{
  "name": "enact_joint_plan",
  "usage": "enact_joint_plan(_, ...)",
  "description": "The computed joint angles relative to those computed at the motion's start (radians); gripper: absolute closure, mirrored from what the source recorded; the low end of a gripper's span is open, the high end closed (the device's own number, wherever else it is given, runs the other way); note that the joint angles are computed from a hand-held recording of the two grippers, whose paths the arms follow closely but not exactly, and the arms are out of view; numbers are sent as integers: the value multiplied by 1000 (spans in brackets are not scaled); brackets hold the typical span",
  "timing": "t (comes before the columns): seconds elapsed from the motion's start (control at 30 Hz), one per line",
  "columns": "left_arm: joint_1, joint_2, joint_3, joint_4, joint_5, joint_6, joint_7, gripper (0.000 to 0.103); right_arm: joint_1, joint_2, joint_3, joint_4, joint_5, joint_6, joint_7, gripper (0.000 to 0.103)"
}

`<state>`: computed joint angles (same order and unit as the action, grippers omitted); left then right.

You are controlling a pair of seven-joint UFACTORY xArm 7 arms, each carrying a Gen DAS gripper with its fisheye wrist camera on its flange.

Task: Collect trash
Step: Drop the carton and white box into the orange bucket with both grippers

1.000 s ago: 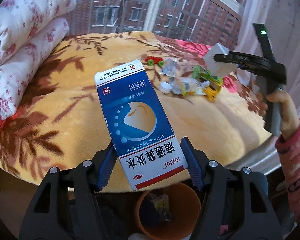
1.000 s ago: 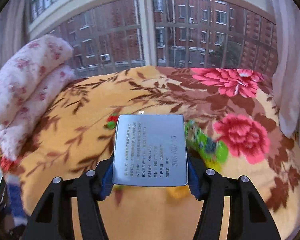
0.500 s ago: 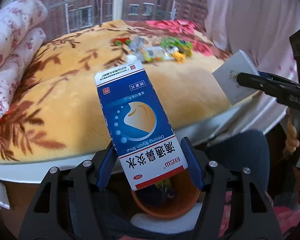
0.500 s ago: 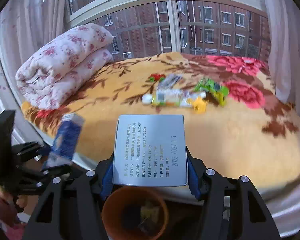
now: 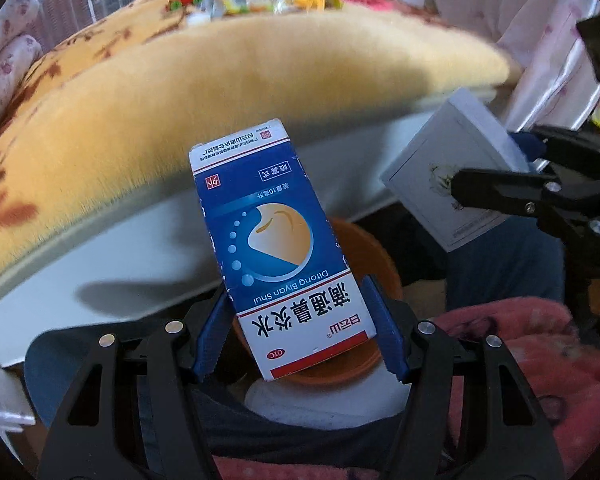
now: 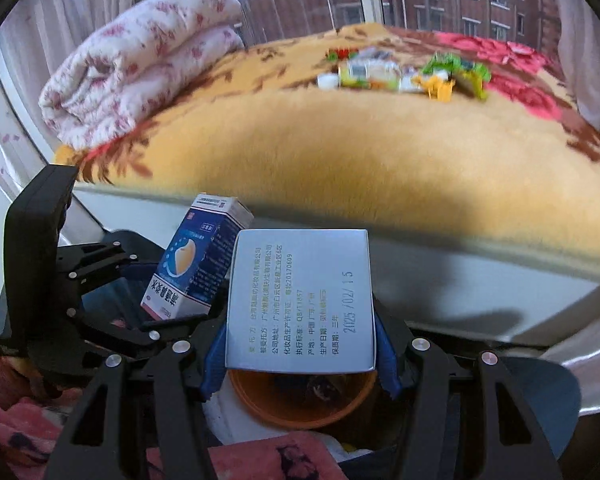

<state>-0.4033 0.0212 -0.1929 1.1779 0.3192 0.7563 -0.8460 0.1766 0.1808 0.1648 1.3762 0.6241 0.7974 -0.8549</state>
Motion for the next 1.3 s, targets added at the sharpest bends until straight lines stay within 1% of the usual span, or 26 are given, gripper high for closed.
enact_joint_plan(0.17, -1, 28, 3, -23, -56, -5, -9, 41, 19, 14, -2, -49, -49, -60, 60, 44)
enact_joint_plan(0.23, -1, 36, 6, -26, -77, -1, -5, 41, 18, 27, 0, -43, -65, -49, 77, 44)
enact_joint_plan(0.47, -5, 69, 12, -10, -102, 16, 5, 41, 14, 57, 5, -39, -113, -46, 120, 44)
enact_joint_plan(0.53, -6, 73, 13, -10, -114, 19, 10, 41, 10, 67, 7, -30, -116, -32, 128, 44)
enact_joint_plan(0.6, 5, 82, 22, 3, -133, 23, 39, 41, 7, 70, 9, -29, -118, -31, 132, 44)
enact_joint_plan(0.83, 10, 97, 26, 10, -168, 29, 65, 40, 6, 79, 14, -20, -125, -21, 144, 42)
enact_joint_plan(0.87, 9, 98, 28, 11, -161, 31, 57, 39, 6, 78, 14, -21, -124, -24, 147, 41)
enact_joint_plan(0.93, 7, 102, 32, 19, -147, 47, 41, 31, 5, 79, 13, -20, -123, -28, 154, 30)
enact_joint_plan(0.97, 4, 110, 34, 27, -135, 54, 28, 23, 3, 78, 13, -23, -117, -38, 158, 29)
enact_joint_plan(1.0, 5, 109, 35, 26, -135, 55, 24, 20, 1, 78, 12, -22, -114, -42, 162, 28)
enact_joint_plan(1.07, 7, 104, 33, 17, -147, 46, 28, 20, -3, 82, 13, -15, -106, -38, 166, 28)
enact_joint_plan(1.3, 7, 105, 34, 19, -147, 61, 26, 20, -6, 82, 15, -14, -105, -39, 168, 28)
